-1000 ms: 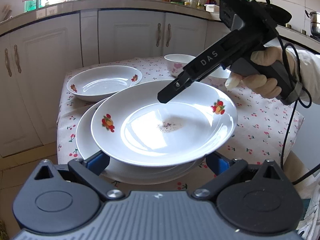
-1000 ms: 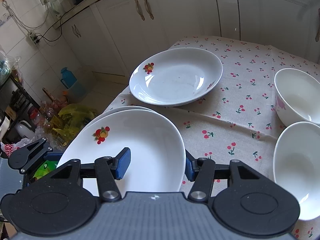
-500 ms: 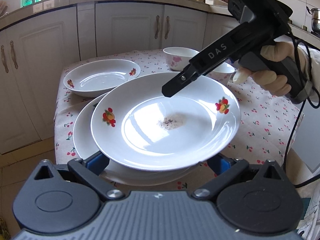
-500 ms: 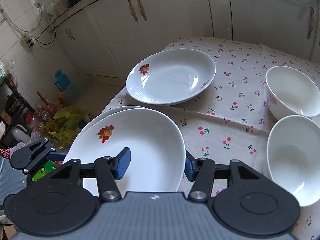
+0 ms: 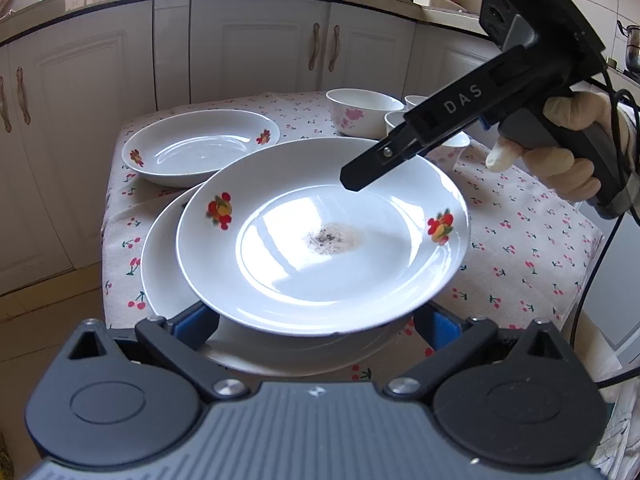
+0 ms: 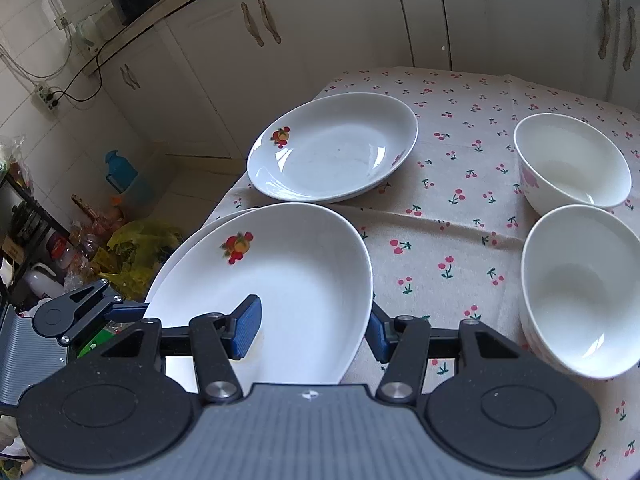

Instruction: Organize plates and bowls

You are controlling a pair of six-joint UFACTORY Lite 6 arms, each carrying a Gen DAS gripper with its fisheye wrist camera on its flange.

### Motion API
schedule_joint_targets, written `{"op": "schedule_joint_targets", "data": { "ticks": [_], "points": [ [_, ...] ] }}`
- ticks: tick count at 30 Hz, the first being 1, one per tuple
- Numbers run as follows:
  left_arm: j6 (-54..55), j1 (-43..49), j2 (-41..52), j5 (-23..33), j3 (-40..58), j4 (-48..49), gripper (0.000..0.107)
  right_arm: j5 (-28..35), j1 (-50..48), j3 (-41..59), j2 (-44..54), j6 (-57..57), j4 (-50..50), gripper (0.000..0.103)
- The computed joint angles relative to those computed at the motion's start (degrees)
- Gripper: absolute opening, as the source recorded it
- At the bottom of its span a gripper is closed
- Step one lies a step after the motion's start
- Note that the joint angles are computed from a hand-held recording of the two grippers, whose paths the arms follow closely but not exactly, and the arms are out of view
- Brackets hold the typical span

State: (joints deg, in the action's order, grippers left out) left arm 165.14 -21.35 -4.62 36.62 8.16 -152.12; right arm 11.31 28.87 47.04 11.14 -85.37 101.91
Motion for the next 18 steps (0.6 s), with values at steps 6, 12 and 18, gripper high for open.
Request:
{"op": "schedule_joint_targets", "data": {
  "ticks": [6, 12, 18],
  "points": [
    [-0.6, -0.2, -0.3, -0.8, 0.2, 0.1, 0.103, -0.6, 0.4, -0.2, -0.5, 2.2, -1.4, 0.06],
    [-1.5, -0.9, -0.8, -2.4, 0.5, -0.1, 0.103, -0.4, 0.2, -0.9, -1.3, 5.2, -3.0, 0.06],
    [-3.0, -2.4, -1.7, -6.0, 1.7, -0.6, 0.103, -0.5, 0.5, -2.4, -2.8, 4.5, -1.1, 0.06]
  ]
}}
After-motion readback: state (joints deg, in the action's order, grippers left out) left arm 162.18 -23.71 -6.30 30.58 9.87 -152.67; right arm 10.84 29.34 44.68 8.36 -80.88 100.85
